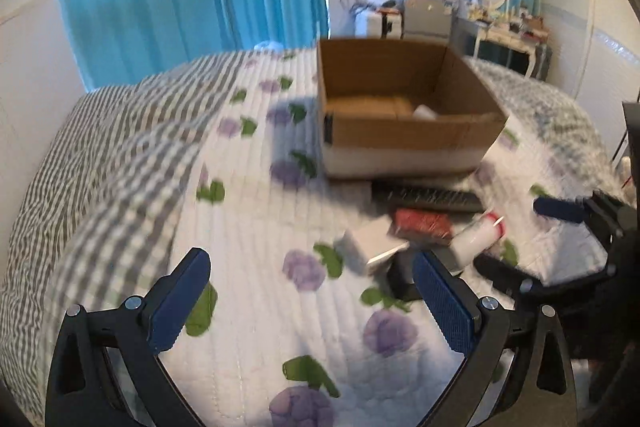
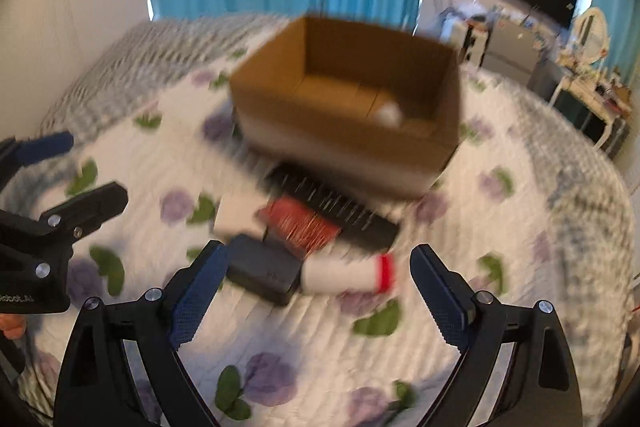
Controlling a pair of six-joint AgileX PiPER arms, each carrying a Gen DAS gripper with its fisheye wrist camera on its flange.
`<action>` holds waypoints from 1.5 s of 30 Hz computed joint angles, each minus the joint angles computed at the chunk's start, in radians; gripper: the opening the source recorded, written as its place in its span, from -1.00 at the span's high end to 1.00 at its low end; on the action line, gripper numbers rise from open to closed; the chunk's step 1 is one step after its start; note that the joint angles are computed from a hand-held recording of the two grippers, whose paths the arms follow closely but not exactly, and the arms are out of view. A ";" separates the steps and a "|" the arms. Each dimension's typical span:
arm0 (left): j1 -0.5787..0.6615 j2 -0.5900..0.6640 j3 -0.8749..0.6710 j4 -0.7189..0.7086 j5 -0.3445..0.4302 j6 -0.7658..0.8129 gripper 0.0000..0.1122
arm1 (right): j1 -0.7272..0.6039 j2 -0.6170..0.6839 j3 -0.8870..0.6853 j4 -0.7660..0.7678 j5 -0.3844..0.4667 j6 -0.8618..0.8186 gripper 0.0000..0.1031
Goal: Organize rigid objects
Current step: 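Grasp the black laptop charger with the right gripper, then grasp the white square charger with the left gripper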
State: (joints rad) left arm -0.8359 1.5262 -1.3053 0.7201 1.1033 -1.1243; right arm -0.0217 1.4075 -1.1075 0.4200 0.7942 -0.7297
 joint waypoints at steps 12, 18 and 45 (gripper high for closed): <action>0.090 -0.007 0.085 -0.022 -0.103 0.014 -0.83 | 0.157 0.152 0.069 -0.067 -0.122 0.359 -0.59; 0.169 -0.042 0.136 -0.104 -0.185 0.029 -0.83 | 0.186 0.219 0.050 -0.109 -0.199 0.455 -0.33; 0.165 0.323 -0.181 -0.279 -0.143 0.139 -0.76 | -0.105 0.214 -0.143 0.077 -0.096 0.154 -0.32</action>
